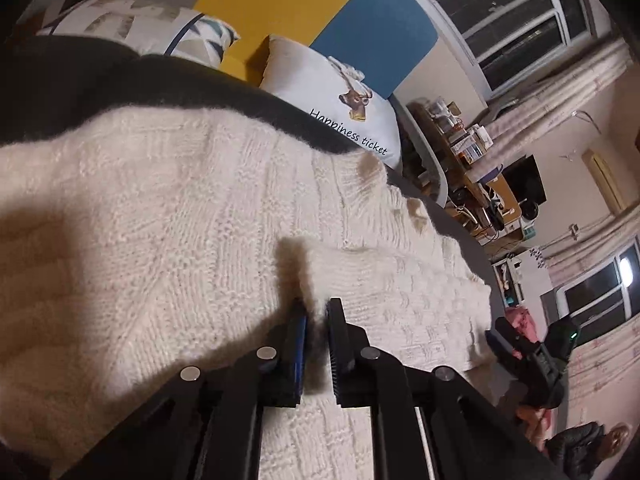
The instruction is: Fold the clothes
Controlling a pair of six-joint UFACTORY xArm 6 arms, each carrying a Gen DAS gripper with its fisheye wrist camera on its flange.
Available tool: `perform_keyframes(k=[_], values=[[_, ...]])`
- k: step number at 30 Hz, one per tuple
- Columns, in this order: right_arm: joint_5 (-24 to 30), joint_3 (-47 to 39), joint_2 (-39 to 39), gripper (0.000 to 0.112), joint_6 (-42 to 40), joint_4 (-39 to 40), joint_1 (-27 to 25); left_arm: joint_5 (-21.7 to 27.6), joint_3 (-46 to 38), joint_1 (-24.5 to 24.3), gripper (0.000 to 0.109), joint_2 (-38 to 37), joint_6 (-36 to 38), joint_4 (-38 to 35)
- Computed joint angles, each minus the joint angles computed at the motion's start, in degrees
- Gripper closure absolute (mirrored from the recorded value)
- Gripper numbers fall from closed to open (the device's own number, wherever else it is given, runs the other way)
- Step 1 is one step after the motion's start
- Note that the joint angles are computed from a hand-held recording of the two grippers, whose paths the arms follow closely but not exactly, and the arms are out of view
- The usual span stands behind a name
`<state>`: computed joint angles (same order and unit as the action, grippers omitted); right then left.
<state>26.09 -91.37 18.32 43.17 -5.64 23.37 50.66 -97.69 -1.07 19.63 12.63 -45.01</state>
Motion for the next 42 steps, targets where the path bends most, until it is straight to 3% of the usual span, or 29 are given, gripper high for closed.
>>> perform_keyframes(k=[1, 4, 6, 9, 12, 14, 17, 20, 25, 28, 33, 39, 42], values=[[2.58, -1.51, 0.16, 0.012, 0.49, -1.67, 0.36, -0.11, 0.06, -0.06, 0.098, -0.08, 0.20, -0.05], [2.84, -5.34, 1.14, 0.012, -1.40, -4.34, 1.87, 0.27, -0.23, 0.07, 0.096, 0.04, 0.29, -0.69], [5.40, -11.81, 5.02, 0.012, -6.70, -2.15, 2.89, 2.16, -1.22, 0.92, 0.093, 0.62, -0.70, -2.67], [14.15, -19.21, 11.72, 0.012, -8.93, 1.83, 3.25, 3.17, 1.71, 3.95, 0.090, -2.19, -0.12, -9.53], [20.62, -25.42, 14.02, 0.010, -10.26, -2.64, 4.66, 4.17, 6.06, 7.67, 0.089, -6.28, 0.86, -15.74], [18.42, -23.38, 11.41, 0.010, -8.73, -2.99, 6.13, 3.91, 12.70, 11.65, 0.087, -12.05, 1.64, -17.27], [8.30, -11.54, 3.62, 0.010, -14.17, 7.14, 9.24, 3.73, 22.17, 19.64, 0.087, -20.23, 0.97, -16.91], [3.79, -3.82, -1.16, 0.010, -19.61, 15.92, 13.39, 3.73, 30.20, 30.25, 0.086, -27.10, -1.84, -15.27], [3.98, 0.68, -2.81, 0.010, -11.31, 9.37, 18.58, 3.12, 36.85, 46.32, 0.082, -30.96, -9.28, -11.88], [3.25, 0.80, -2.55, 0.010, -3.90, 2.67, 19.09, 4.38, 36.32, 50.89, 0.078, -28.92, -8.86, -15.93], [0.71, 2.73, -3.39, 0.010, 1.68, 1.54, 18.50, 4.88, 32.62, 51.00, 0.076, -24.26, -9.80, -18.96], [5.56, -4.09, 1.19, 0.010, 3.53, -4.36, 19.14, 1.77, 29.27, 48.27, 0.074, -21.10, -14.27, -17.80], [4.70, -3.90, 1.47, 0.010, 3.72, -4.56, 19.05, -0.07, 28.78, 47.45, 0.074, -20.16, -15.26, -18.70]])
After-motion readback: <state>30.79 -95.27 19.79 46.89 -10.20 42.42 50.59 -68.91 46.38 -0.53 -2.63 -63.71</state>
